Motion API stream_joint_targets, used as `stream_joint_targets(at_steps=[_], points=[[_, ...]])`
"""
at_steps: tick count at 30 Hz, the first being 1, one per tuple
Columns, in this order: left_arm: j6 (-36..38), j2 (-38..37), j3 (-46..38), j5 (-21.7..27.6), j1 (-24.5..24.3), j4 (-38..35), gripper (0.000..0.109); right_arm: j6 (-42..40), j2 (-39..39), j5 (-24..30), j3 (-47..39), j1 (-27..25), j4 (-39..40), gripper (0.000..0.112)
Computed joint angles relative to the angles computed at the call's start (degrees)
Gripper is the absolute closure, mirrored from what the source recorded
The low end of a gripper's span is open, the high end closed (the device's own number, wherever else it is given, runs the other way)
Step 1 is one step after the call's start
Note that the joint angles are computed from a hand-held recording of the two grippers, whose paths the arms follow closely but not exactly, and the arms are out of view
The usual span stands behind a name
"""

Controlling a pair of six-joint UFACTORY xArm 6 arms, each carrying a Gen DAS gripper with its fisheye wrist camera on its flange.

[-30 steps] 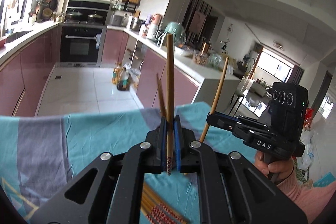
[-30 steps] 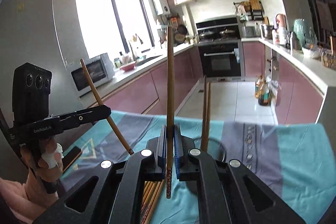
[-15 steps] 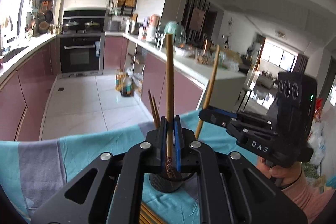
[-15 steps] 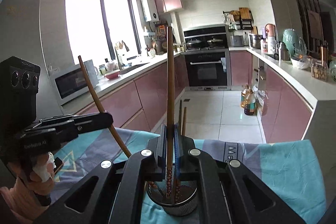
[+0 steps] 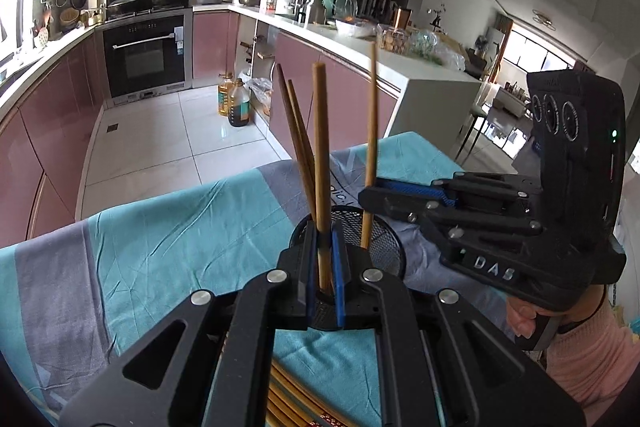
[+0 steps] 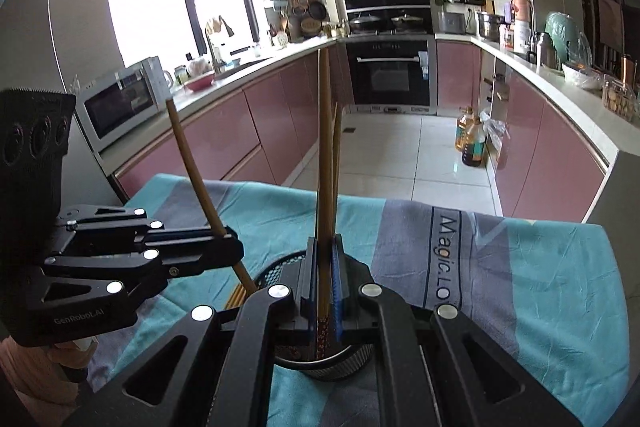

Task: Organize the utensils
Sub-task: 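Raise the left tool's chopstick and lower it into the cup while the right tool does likewise, then open both tools to release the chopsticks in the cup and withdraw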

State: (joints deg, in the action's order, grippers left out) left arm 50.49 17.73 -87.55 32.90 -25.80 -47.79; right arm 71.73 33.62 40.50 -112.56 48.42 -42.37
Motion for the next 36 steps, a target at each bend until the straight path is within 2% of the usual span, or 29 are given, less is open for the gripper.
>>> stream_joint_targets(at_steps=[10,14,18,22,26,29,36], points=[[-3.8,5.4,-6.5,1.8,0.3,3.1,0.101,-0.6,2.7,1.0,-2.9,-0.9,3.1,0.106],[-3.7,4.8,-5.1,0.0,0.1,2.5,0.097,0.5,2.9,1.6,-3.3,-0.8,2.6,0.104],[-0.8,1.8,-1.1,-3.9,0.2,-0.2,0.091,3.2,1.1,0.8,-1.0,-0.4,-0.5,0.104],[7.5,-3.8,6.1,-9.4,0.8,-8.1,0.078,6.6,-2.2,-1.5,2.9,1.0,-5.7,0.098],[14.3,-8.4,12.7,-12.1,2.5,-14.4,0.068,6.3,-3.8,-4.7,5.4,3.0,-8.0,0.089],[14.1,-10.6,17.2,-14.6,3.8,-14.2,0.064,2.6,-2.8,-6.3,5.0,4.3,-5.5,0.083],[8.3,-11.0,24.0,-13.2,6.8,-8.1,0.063,-4.0,3.6,-7.4,1.1,5.4,6.3,0.083]])
